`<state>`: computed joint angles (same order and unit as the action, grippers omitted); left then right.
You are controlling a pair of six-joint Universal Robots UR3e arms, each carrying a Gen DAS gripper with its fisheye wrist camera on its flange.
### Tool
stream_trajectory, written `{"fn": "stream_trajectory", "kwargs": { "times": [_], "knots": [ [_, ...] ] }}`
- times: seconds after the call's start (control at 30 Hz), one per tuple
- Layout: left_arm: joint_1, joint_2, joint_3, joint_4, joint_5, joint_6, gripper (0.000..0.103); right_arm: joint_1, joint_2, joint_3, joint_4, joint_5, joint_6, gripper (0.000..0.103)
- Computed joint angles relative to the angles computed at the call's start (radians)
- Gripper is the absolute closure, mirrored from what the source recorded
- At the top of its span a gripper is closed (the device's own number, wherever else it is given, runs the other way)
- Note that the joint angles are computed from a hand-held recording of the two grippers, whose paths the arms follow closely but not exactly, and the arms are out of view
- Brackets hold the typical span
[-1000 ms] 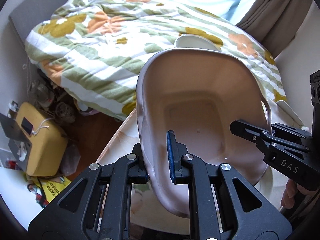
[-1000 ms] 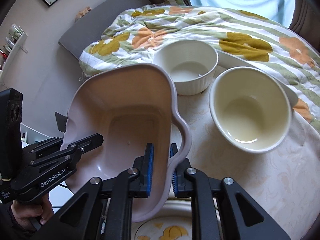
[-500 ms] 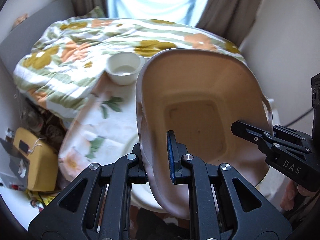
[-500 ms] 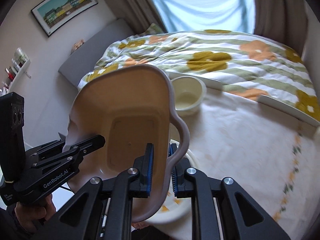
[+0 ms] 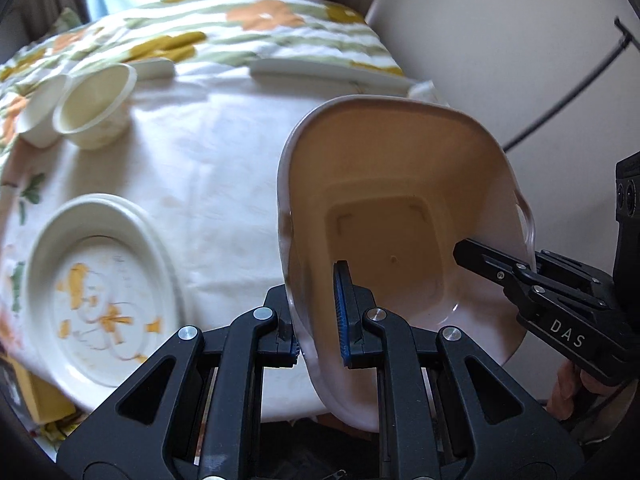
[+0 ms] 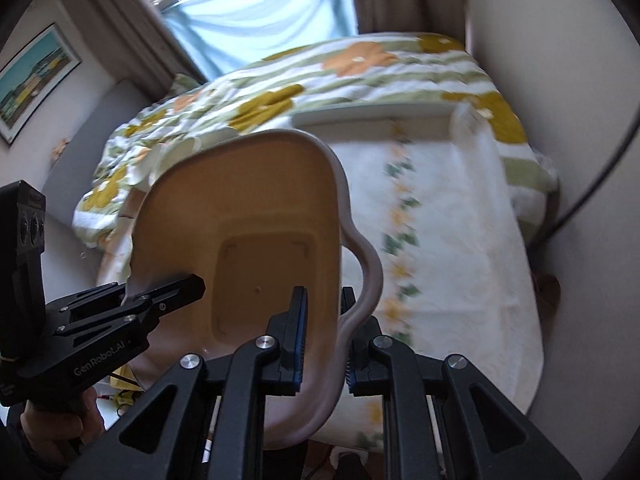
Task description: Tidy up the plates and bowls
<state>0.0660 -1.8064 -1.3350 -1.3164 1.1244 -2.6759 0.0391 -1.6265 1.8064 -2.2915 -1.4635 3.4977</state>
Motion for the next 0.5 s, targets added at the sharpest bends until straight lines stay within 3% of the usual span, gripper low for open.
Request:
{"fn": "stream_trajectory", "kwargs": {
  "times": [0.23,0.5],
  "knots": [
    [-0.128,-0.128,-0.024,0.091,0.049,-0.064,0.091,-0.108,-0.019,0.175,-0.086,0.039,-0.036,0.088],
    [-0.149,-0.203,0.006,0.13,0.08,-0.051,0.091,-0.169,-0.054,0.323,-0.201,0.092,-0.057,0.089]
  ]
}}
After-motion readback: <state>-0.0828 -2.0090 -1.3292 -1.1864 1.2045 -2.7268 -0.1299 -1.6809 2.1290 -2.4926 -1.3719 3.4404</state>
